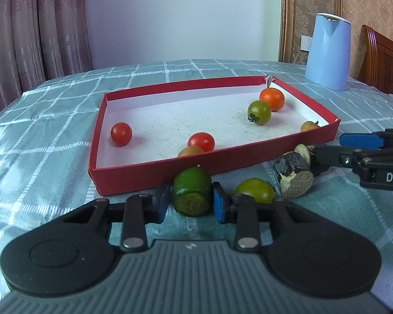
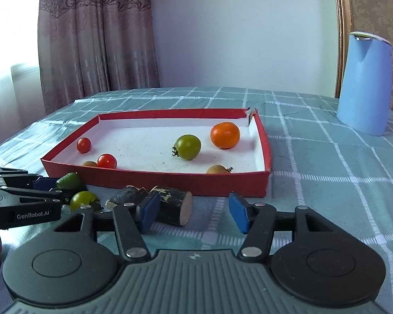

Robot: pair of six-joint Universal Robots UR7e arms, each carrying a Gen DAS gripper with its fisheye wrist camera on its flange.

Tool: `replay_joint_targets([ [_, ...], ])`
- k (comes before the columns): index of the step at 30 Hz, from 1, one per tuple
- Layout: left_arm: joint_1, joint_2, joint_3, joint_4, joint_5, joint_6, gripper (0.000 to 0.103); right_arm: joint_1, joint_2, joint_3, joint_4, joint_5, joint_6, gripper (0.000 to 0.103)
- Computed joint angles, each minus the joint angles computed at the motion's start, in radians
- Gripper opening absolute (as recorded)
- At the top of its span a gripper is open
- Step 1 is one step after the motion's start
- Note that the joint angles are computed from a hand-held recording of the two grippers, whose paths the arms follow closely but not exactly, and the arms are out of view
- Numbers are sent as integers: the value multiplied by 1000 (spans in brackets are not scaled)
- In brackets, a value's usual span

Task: Organize fruits
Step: 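Close the left tool on a cucumber slice while the right tool grasps a dark eggplant piece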

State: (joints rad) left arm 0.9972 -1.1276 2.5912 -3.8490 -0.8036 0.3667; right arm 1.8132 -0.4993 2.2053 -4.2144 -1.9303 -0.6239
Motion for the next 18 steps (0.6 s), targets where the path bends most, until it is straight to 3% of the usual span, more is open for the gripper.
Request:
replay_joint_targets([
  [6, 4, -3, -1, 4, -7, -1, 32, -9, -23, 1, 108, 30, 49, 46],
  [12, 3, -4, 0, 6, -8, -2, 32, -22, -43, -26, 204, 42, 102, 43],
  [13, 3, -4, -1, 6, -8, -2, 32, -22, -42, -29, 205, 39, 103, 37],
  [18, 3, -4, -1, 6, -8, -2, 32, -18, -31, -29, 174, 29, 92, 36],
])
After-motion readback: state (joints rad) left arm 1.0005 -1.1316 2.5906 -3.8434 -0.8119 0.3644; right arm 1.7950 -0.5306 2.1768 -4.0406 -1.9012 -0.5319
